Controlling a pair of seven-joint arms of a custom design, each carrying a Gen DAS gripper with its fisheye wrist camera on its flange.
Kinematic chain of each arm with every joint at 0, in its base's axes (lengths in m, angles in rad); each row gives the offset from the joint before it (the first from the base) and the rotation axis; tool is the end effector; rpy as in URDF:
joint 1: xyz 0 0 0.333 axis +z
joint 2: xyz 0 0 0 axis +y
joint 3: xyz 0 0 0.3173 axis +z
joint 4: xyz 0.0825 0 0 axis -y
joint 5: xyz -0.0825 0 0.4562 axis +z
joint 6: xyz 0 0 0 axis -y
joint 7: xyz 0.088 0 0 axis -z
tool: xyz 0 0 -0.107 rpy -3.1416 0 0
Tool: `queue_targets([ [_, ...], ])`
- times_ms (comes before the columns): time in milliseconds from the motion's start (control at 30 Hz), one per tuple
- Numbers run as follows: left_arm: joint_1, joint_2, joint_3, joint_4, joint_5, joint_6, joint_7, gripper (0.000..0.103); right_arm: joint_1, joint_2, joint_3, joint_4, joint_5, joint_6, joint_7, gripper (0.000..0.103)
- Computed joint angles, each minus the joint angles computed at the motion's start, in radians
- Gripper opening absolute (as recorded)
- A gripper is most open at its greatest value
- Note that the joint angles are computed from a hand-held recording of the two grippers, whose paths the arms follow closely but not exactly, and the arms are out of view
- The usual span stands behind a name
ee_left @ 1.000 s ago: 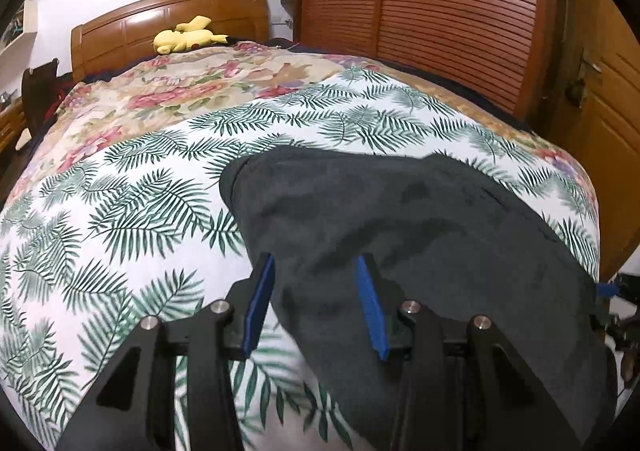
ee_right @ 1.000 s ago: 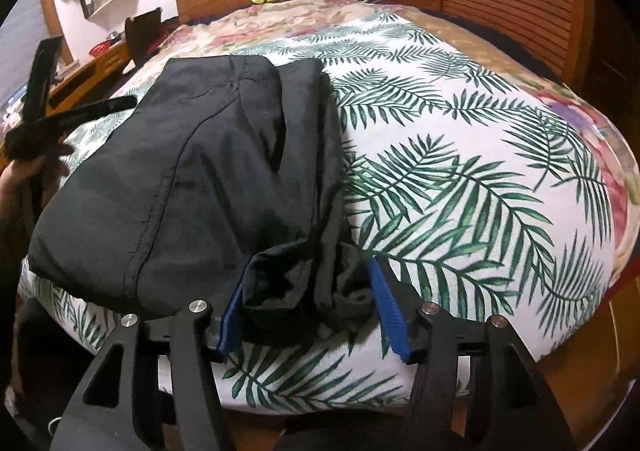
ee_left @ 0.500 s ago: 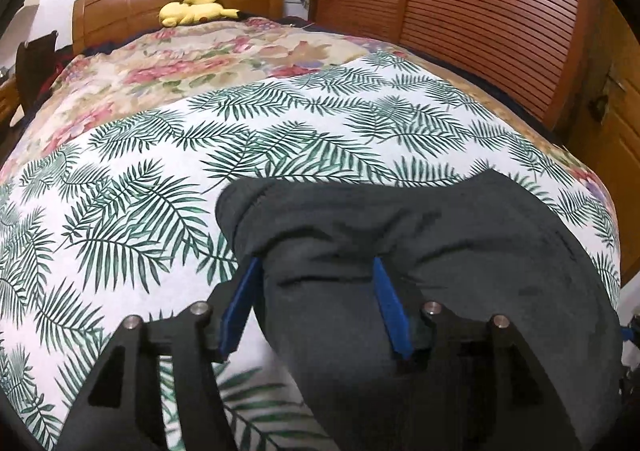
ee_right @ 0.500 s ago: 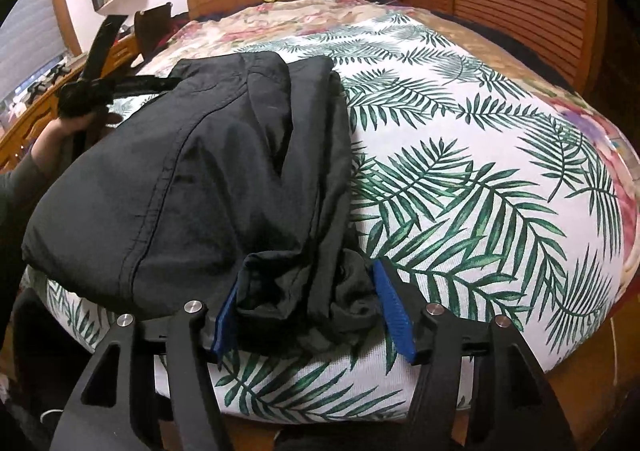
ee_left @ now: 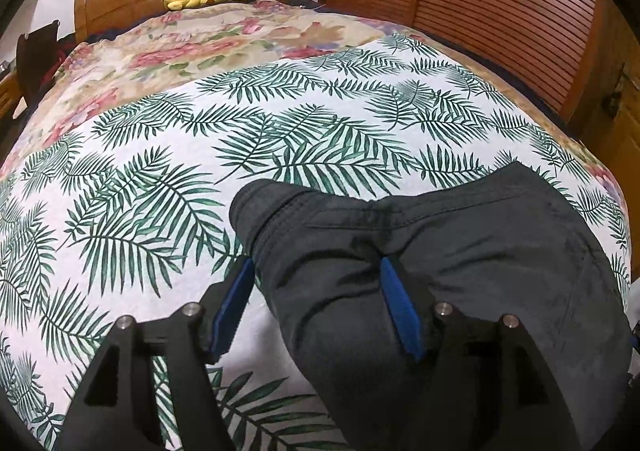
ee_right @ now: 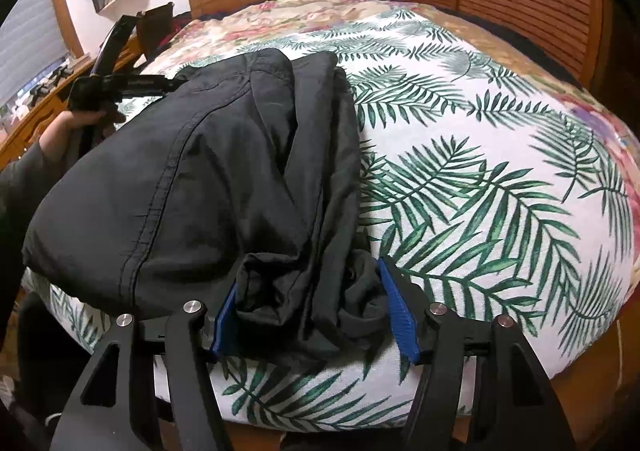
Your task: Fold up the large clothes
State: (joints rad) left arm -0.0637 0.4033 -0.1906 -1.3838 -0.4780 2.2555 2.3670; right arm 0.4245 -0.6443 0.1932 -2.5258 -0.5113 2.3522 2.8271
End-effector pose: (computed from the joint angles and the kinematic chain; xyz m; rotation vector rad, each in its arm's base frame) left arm 0.7679 -0.1853 0.5279 -1.0624 2.6181 -0.9782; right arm 0.3804 0.2663 0.5170 -1.4499 2.1105 -0.6516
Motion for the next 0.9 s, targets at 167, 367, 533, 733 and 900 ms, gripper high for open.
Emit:
queue_targets([
  [167, 0.019, 0.008, -0.001, 0.004, -0.034, -0.049, -0.024, 0.065, 0.013, -0.017, -0.035, -0.028, 0.046, 0.069, -0.013, 0.062],
  [367, 0.036, 0.027, -0.003, 0.032, -0.067, -0.112, -0.052, 0.065, 0.007, 0.004, -0.032, -0.008, 0.058, 0.081, -0.047, 0.049],
  [533, 0.037, 0.022, -0.005, 0.029, -0.069, -0.117, -0.053, 0.06, -0.001, -0.005, -0.042, -0.028, 0.079, 0.117, -0.032, 0.053],
  [733, 0.04, -0.01, -0.016, -0.02, -0.097, -0.078, 0.004, 0.035, 0.004, 0.009, -0.061, -0.021, 0.091, 0.137, -0.083, 0.049],
  [900, 0.01, -0.095, -0.01, -0.13, -0.084, 0.061, 0.054, 0.012, -0.014, -0.014, -0.062, -0.041, 0.067, 0.214, -0.13, 0.027],
])
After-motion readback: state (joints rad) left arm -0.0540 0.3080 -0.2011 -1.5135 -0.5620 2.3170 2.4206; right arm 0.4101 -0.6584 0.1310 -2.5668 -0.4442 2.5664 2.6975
